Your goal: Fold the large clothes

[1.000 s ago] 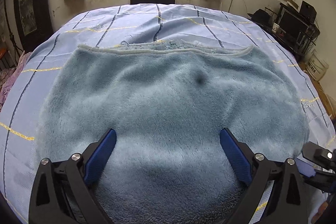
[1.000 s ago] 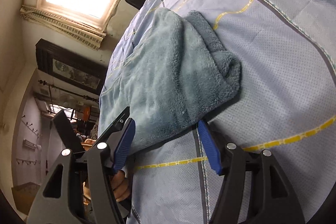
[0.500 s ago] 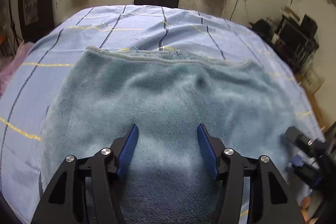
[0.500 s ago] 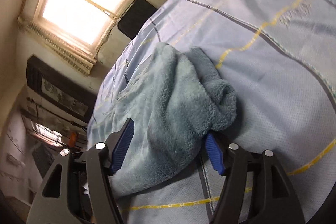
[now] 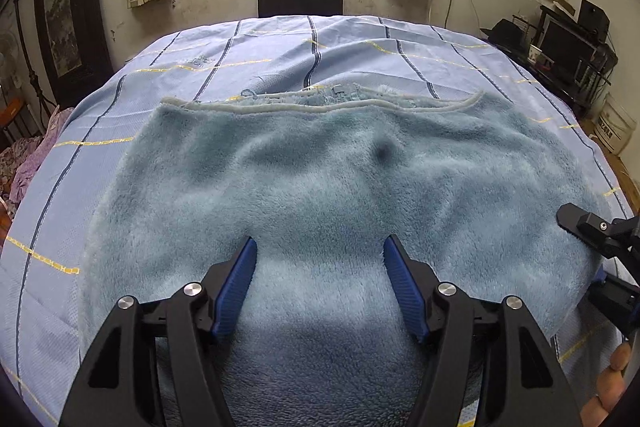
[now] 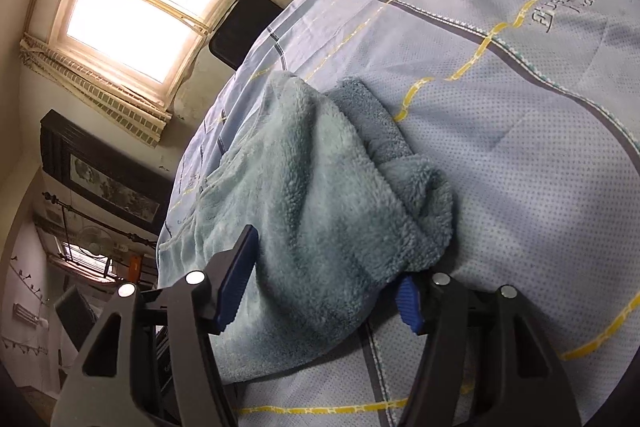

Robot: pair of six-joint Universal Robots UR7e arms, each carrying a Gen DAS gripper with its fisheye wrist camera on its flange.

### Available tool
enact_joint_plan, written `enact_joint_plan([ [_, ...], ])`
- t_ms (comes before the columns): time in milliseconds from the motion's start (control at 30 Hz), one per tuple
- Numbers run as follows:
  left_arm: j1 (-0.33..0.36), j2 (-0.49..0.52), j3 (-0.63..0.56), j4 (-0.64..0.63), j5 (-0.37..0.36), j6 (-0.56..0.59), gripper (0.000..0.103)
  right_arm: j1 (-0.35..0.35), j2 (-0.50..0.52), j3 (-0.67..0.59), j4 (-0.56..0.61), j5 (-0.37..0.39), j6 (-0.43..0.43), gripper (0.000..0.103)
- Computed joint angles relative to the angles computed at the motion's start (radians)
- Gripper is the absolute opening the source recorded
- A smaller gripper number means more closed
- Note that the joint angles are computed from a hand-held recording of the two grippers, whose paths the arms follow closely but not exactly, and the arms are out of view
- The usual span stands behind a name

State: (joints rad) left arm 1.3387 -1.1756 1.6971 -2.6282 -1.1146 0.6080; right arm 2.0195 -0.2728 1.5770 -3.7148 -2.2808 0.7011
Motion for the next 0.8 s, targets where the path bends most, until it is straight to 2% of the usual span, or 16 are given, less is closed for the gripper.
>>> enact_joint_plan([
  [33, 0.0, 0.0, -0.001, 0.002, 0.0, -0.002, 0.066, -0.001, 0.001, -0.005, -0.002, -0.006, -0.003, 0.046],
  [100, 0.0, 0.0, -0.002, 0.003, 0.001, -0.002, 0.066, 0.004, 0.005, -0.014, -0.017, -0.016, -0.041, 0.041],
  [167, -0.001, 0.001, -0.003, 0.007, 0.003, -0.006, 0.066, 0.008, 0.007, -0.026, 0.004, -0.033, -0.064, 0.04],
  [333, -0.002, 0.002, -0.004, 0.006, 0.004, -0.005, 0.066, -0.008, 0.008, -0.013, -0.014, -0.006, -0.008, 0.043],
  [433, -0.002, 0.003, -0.009, 0.014, 0.005, -0.006, 0.066, -0.008, 0.012, -0.027, -0.007, -0.018, -0.018, 0.042],
  [500, -0.001, 0.002, -0.021, 0.04, -0.002, -0.016, 0.066, -0.001, 0.015, -0.044, 0.004, -0.032, -0.054, 0.037],
  [667, 0.024, -0.003, -0.111, 0.186, -0.095, -0.111, 0.066, 0.036, 0.028, -0.103, 0.027, -0.088, -0.178, 0.031],
  [800, 0.02, -0.02, -0.109, 0.114, -0.096, -0.102, 0.066, 0.074, 0.056, -0.185, 0.055, -0.145, -0.294, 0.03],
])
